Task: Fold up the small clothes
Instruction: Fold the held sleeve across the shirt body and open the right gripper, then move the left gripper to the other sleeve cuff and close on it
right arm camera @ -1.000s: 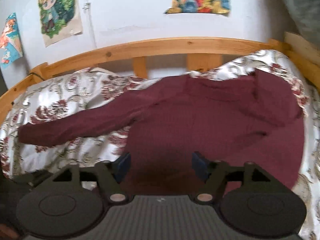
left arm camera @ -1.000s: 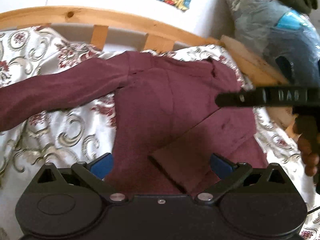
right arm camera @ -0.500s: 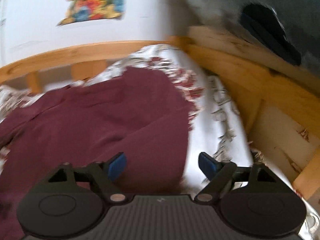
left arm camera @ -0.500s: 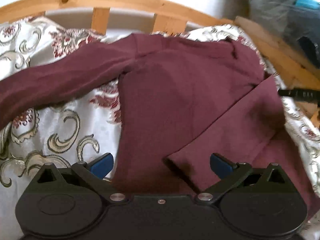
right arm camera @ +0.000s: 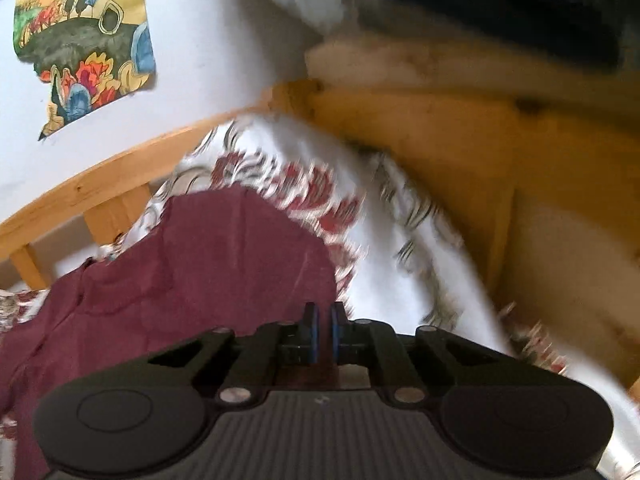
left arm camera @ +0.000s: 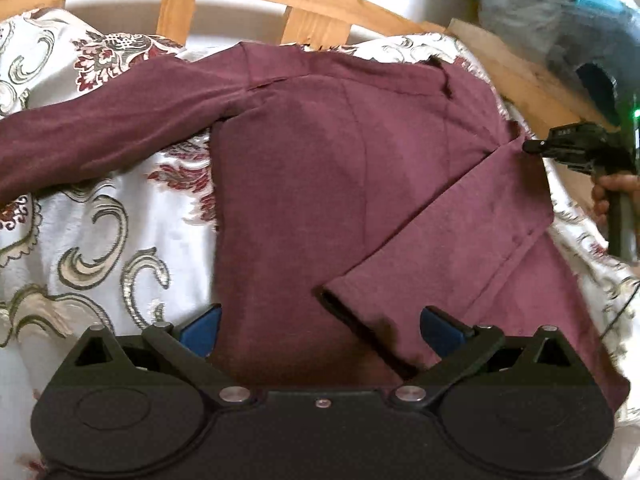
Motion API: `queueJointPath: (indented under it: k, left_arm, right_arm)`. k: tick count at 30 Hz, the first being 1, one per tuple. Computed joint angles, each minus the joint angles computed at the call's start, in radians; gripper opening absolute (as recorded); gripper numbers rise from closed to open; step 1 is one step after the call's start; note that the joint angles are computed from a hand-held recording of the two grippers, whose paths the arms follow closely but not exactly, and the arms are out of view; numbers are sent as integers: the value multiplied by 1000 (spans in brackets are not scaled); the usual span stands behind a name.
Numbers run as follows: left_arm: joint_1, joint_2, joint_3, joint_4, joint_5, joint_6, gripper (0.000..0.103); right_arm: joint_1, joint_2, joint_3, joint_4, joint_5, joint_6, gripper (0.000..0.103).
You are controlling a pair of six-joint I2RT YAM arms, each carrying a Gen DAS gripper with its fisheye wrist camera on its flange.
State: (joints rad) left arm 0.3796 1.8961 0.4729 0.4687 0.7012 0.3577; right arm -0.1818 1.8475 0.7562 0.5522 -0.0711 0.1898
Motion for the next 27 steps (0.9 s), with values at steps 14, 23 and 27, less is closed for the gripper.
queueJointPath:
  k: [14,23,27]
  left_arm:
    - [0,-12,-2,-3,-25,-21,102]
    - [-5,-80,-97,168,-107,-81,102]
    - [27,-165,-129,200,-175,-143,102]
  right_arm:
    - [106,-102,-230,106,150,-88,76]
    - [322,-267,-583,336,274,-40,103]
    - [499,-348,-666,341,355,62,103]
